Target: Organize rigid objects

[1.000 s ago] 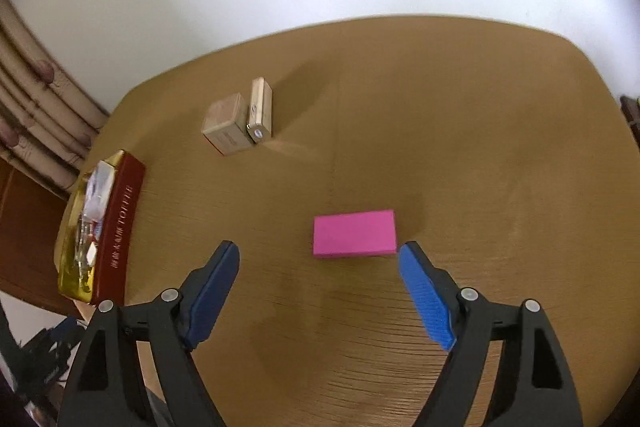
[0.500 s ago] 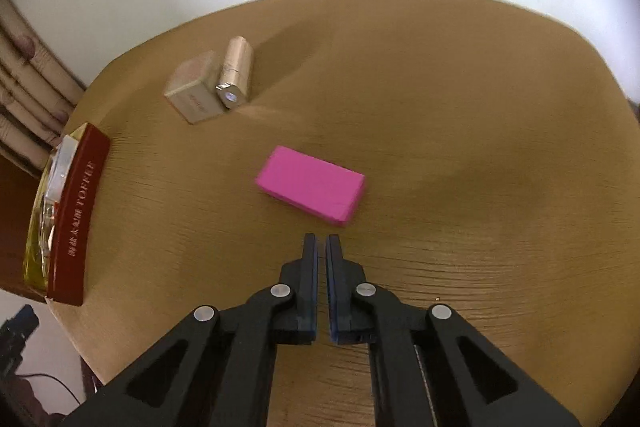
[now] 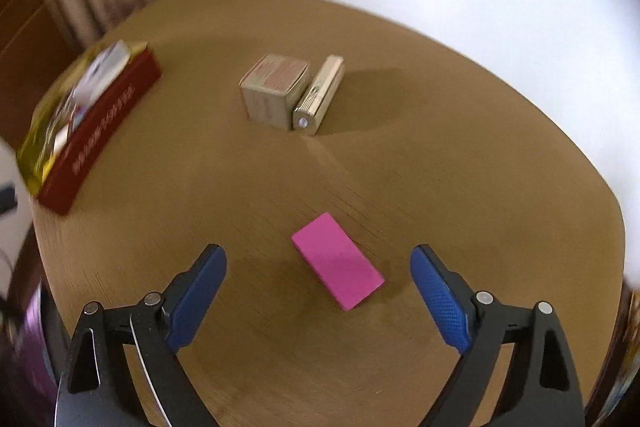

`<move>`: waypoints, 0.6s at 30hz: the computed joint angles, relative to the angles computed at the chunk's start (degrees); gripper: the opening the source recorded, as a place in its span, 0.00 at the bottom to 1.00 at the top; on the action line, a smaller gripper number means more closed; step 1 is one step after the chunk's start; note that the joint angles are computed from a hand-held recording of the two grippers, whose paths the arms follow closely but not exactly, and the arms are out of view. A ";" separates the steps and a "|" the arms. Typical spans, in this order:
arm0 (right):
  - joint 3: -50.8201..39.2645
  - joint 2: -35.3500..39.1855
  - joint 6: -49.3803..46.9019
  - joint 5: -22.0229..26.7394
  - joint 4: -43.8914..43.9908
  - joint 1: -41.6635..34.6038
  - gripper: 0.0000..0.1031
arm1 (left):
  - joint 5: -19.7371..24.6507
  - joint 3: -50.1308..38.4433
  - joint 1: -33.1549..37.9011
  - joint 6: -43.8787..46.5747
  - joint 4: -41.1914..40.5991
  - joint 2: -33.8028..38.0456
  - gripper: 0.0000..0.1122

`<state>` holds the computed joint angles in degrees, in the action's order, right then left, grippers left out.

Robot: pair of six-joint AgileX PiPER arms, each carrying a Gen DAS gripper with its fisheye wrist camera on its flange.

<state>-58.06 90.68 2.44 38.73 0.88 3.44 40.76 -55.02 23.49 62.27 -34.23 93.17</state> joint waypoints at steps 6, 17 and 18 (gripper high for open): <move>-5.86 9.02 -5.49 6.52 1.86 -0.55 0.38 | -3.11 0.70 -1.91 -3.10 2.83 -0.19 0.36; -6.02 -1.80 3.50 0.67 15.50 7.22 0.27 | -0.71 -5.30 4.88 -3.74 -3.25 2.77 0.38; -10.11 0.19 5.66 0.46 15.56 10.43 0.27 | 0.22 -6.27 4.98 -4.77 -2.52 3.73 0.38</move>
<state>-68.17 90.87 8.09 39.19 16.45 13.87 40.97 -61.29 28.48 57.50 -36.75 96.90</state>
